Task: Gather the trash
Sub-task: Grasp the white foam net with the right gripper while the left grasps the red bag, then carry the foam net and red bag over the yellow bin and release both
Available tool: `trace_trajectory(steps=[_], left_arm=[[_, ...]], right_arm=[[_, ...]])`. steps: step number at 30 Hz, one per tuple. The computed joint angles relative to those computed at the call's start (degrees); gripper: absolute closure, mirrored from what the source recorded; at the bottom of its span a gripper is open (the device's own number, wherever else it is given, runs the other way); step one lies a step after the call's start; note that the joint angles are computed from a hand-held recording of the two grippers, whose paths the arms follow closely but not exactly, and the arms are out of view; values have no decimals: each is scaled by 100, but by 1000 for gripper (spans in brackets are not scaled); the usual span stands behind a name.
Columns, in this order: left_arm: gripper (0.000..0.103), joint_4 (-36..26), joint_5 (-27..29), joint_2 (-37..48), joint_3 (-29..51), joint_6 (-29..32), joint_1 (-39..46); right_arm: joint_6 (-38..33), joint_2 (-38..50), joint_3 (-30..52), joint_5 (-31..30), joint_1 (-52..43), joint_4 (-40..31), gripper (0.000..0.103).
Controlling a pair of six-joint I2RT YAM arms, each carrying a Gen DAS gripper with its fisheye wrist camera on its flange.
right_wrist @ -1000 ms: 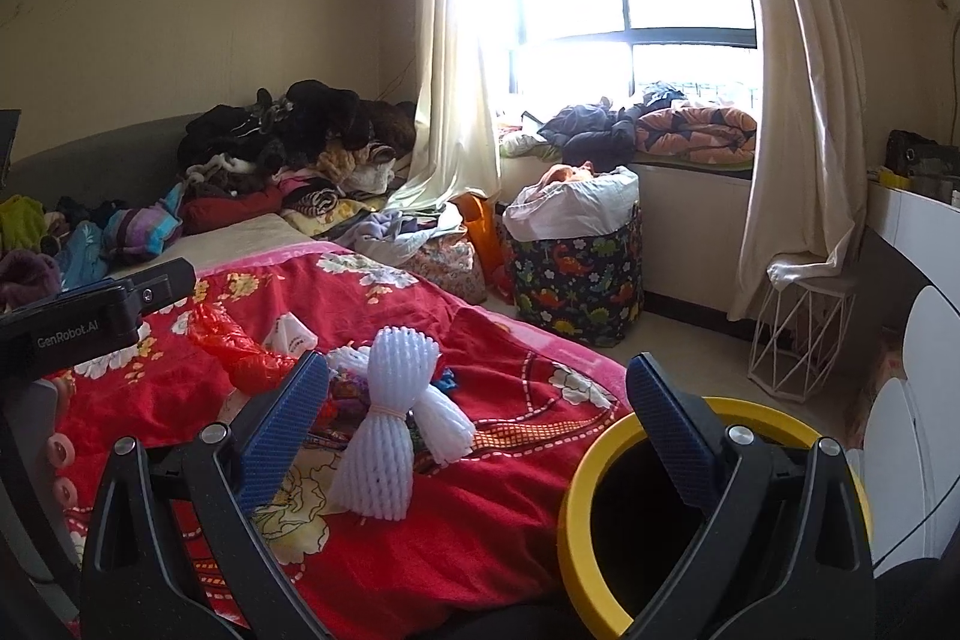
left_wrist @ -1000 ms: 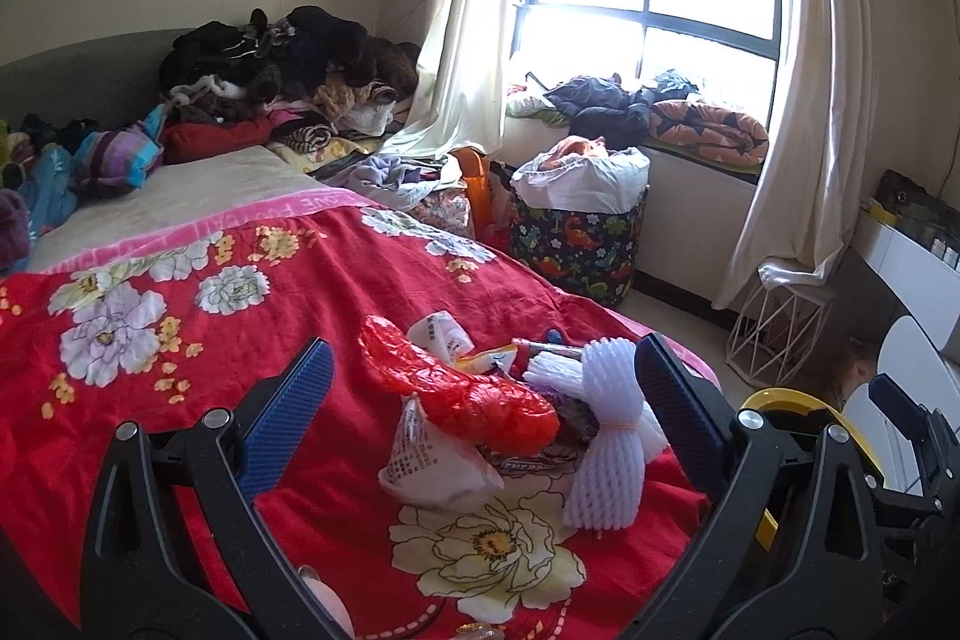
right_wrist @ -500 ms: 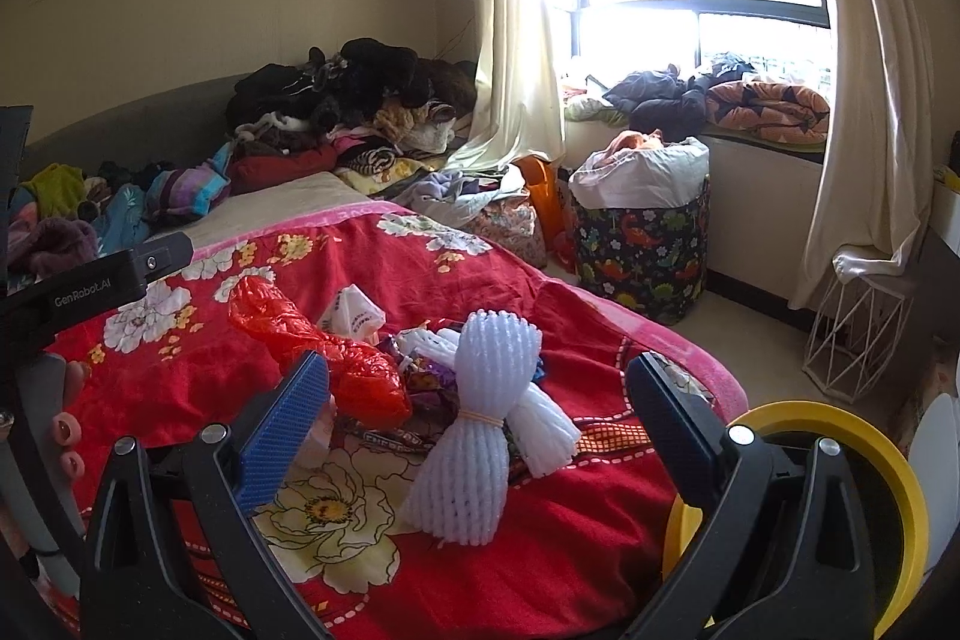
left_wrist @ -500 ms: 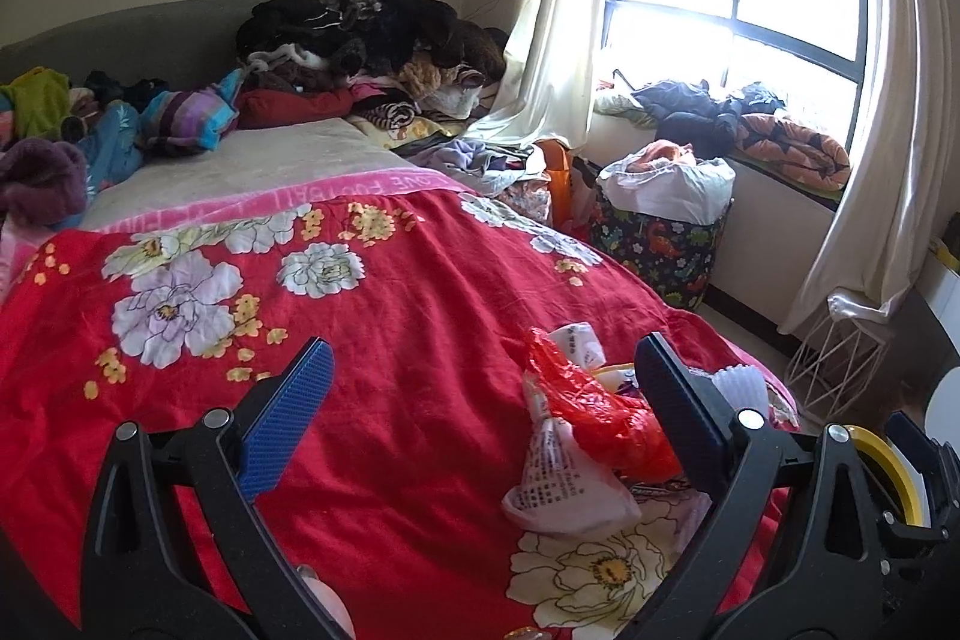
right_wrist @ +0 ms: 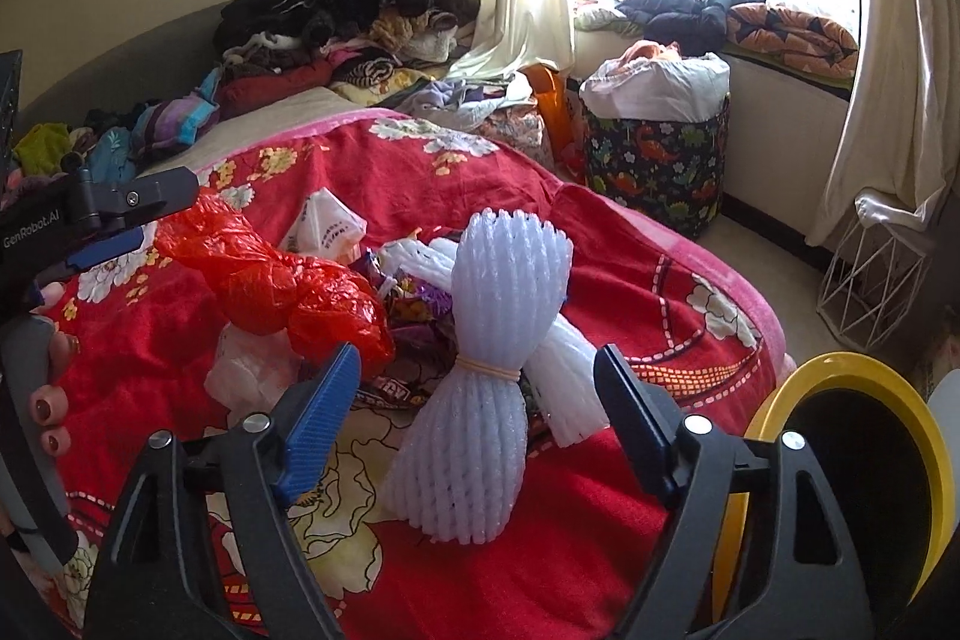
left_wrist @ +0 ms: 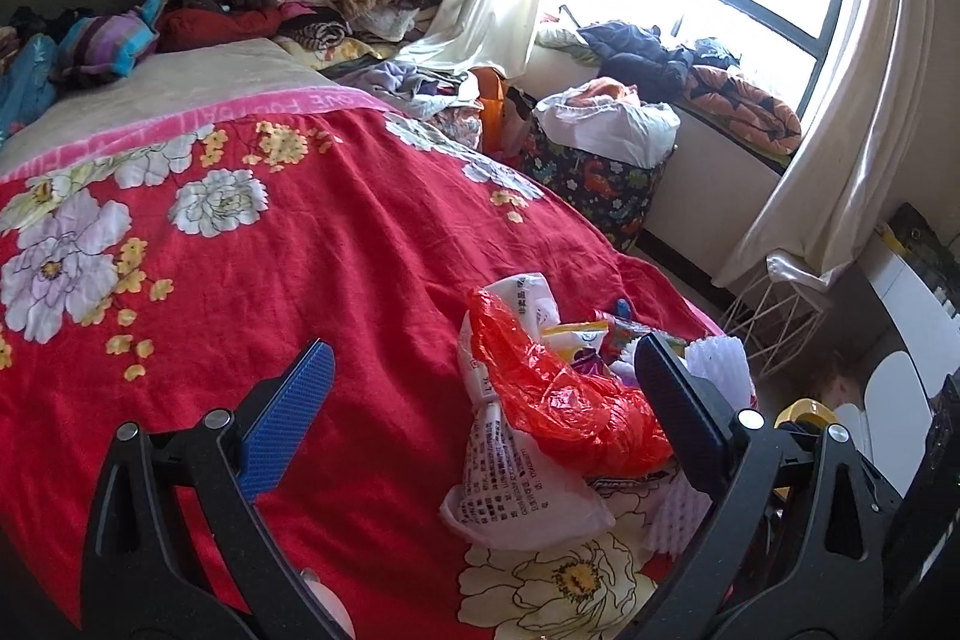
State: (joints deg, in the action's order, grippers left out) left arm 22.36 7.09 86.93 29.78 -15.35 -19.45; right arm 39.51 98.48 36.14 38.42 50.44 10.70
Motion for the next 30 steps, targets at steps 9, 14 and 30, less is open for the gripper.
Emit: trace_trajectory(steps=[9, 14, 30], left_arm=[[20, 53, 422, 619, 338, -88, -4], [50, -10, 584, 637, 344, -131, -36], [98, -147, 540, -550, 50, 99, -659]], right_arm=[[-13, 650, 276, -840, -343, 197, 66], [-76, 490, 6, -891, -294, 561, 73], [121, -1093, -826, -304, 14, 386, 73]])
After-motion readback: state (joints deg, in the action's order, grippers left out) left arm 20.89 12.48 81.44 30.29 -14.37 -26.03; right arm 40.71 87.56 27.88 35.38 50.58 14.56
